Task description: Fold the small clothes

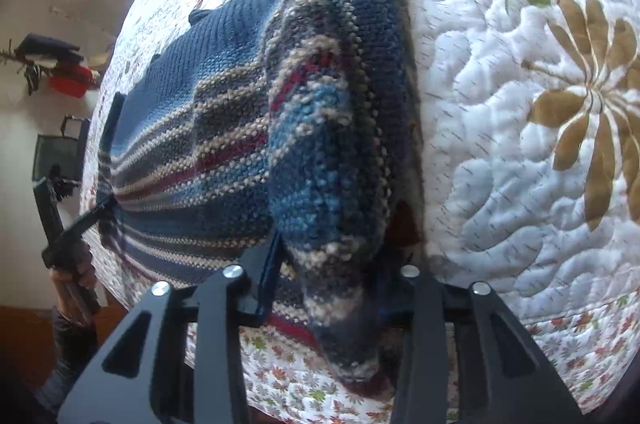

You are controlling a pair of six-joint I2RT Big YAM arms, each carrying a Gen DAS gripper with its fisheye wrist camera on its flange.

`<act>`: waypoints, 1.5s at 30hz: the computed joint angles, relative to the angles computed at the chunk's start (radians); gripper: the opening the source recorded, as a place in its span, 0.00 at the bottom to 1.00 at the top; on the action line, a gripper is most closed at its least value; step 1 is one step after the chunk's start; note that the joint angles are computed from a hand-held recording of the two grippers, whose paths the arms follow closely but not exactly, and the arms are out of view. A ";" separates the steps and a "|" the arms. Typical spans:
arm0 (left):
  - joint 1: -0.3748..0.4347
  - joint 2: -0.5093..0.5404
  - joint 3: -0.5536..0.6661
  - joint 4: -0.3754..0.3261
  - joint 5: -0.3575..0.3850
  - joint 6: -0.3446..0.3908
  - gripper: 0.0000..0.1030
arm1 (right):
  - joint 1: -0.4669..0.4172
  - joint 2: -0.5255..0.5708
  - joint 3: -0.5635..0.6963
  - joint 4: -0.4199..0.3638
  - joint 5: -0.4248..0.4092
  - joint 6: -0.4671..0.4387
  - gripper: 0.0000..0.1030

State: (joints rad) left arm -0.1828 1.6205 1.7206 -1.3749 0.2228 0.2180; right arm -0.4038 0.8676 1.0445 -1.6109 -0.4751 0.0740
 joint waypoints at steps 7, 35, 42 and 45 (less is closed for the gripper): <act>0.006 0.000 0.006 -0.015 0.011 0.025 0.57 | -0.004 0.006 0.053 -0.042 -0.005 0.075 0.20; 0.249 -0.067 0.080 -0.112 0.169 0.147 0.70 | 0.967 0.426 0.521 0.093 0.316 0.440 0.20; 0.260 -0.054 0.098 -0.131 0.175 0.138 0.71 | 1.004 0.435 0.459 0.166 0.214 0.443 0.52; 0.250 -0.054 0.101 -0.137 0.175 0.136 0.71 | 0.978 0.383 0.435 0.223 0.117 0.462 0.54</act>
